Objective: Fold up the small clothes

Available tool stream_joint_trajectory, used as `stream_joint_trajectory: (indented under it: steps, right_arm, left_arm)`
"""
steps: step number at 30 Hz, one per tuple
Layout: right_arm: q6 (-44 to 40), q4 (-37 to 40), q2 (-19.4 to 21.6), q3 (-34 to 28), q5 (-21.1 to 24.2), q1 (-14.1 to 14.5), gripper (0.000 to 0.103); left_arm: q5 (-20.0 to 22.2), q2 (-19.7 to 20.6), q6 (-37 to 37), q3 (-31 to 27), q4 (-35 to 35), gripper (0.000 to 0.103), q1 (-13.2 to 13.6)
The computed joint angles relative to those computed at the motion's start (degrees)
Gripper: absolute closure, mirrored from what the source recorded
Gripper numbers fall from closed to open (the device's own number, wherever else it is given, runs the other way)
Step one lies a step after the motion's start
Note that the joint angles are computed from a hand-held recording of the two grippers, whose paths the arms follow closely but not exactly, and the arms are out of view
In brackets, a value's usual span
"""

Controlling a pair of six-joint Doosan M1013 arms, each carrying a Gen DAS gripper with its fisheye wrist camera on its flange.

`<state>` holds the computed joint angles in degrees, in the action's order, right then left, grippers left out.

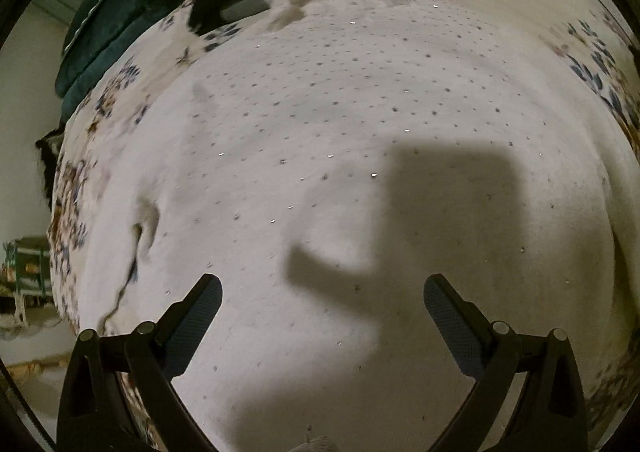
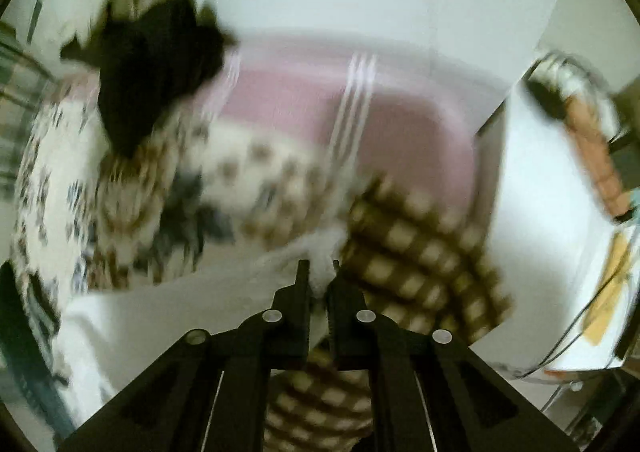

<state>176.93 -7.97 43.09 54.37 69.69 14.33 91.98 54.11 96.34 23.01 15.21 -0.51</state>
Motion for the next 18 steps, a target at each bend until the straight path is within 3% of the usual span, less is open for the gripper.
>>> stream_joint_trajectory:
  steps: [1, 2, 3, 7, 11, 13, 15, 16, 18]
  right_arm:
    - [1.7, 0.1, 0.2, -0.4, 1.8, -0.3, 0.084]
    - [2.0, 2.1, 0.4, -0.6, 3.2, -0.8, 0.054]
    - [4.2, 4.4, -0.2, 1.0, 2.3, -1.2, 0.036]
    - [12.7, 5.5, -4.5, 10.0, -11.4, -0.7, 0.036]
    - [18.3, 8.5, -4.9, 14.8, -24.5, -0.1, 0.036]
    - [20.9, 7.4, -4.5, 15.7, -28.1, 0.2, 0.036]
    - [23.0, 6.0, -2.6, 13.5, -27.1, 0.3, 0.039]
    - [25.9, 3.7, -1.6, 12.1, -26.0, 0.6, 0.045]
    - [27.6, 2.0, -0.1, 9.0, -22.1, 0.8, 0.089]
  left_arm:
    - [-0.3, -0.1, 0.1, 0.4, -0.1, 0.0, 0.0]
    - [-0.2, 0.0, 0.2, 0.6, -0.4, 0.0, 0.0]
    - [0.3, 0.3, 0.3, 0.4, -0.5, 0.0, 0.1]
    - [0.6, 0.5, 0.1, 0.8, -0.6, 0.0, 0.5]
    - [0.6, 0.9, -0.4, 0.7, -0.2, 0.0, 1.1]
    - [0.2, 0.9, -1.0, 0.8, -0.2, 0.0, 1.5]
    - [0.6, 1.7, -1.8, -0.5, 0.3, 0.0, 1.9]
    - [0.9, 2.1, -2.1, -1.2, 0.4, 0.0, 2.1]
    - [2.0, 3.2, -3.2, -3.3, 0.3, 0.0, 2.7]
